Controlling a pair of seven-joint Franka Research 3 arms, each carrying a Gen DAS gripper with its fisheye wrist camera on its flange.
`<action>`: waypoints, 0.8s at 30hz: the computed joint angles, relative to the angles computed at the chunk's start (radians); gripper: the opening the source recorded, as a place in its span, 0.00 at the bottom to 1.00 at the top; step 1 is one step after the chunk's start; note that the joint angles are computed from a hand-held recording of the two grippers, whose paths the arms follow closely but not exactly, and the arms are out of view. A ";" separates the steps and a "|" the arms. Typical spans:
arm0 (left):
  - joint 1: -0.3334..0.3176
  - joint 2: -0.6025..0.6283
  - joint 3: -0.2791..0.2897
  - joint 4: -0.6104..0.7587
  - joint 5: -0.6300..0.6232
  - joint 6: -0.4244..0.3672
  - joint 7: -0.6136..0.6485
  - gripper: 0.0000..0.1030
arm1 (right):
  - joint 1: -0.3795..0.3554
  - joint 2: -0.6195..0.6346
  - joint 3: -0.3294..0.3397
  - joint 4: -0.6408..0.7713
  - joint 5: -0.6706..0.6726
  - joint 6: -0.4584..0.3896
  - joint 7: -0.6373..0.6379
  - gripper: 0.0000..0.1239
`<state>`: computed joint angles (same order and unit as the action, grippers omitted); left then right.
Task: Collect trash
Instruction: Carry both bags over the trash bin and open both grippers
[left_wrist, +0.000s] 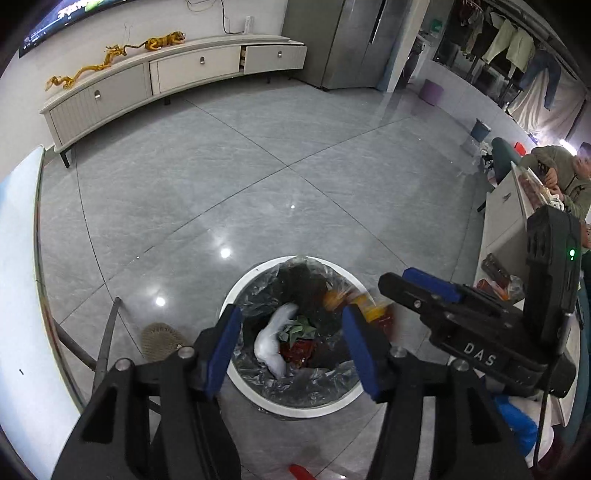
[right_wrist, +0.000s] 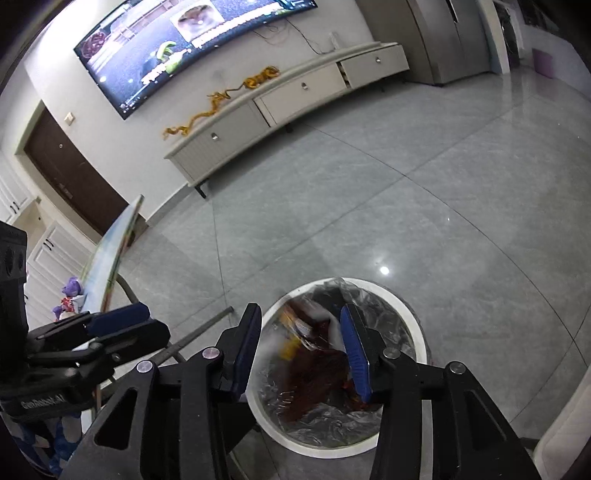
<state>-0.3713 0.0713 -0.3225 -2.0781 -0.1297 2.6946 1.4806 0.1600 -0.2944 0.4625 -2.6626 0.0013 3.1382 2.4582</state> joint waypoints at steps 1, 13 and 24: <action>0.002 -0.006 0.000 -0.012 -0.007 0.005 0.005 0.54 | -0.003 -0.001 0.005 -0.001 -0.001 -0.003 0.004 0.36; 0.004 -0.097 0.023 -0.109 -0.039 0.083 -0.012 0.54 | -0.023 -0.037 0.023 0.012 -0.047 -0.050 0.050 0.37; -0.045 -0.268 0.096 -0.264 -0.027 0.167 -0.021 0.54 | -0.016 -0.079 0.058 0.068 -0.128 -0.111 0.097 0.37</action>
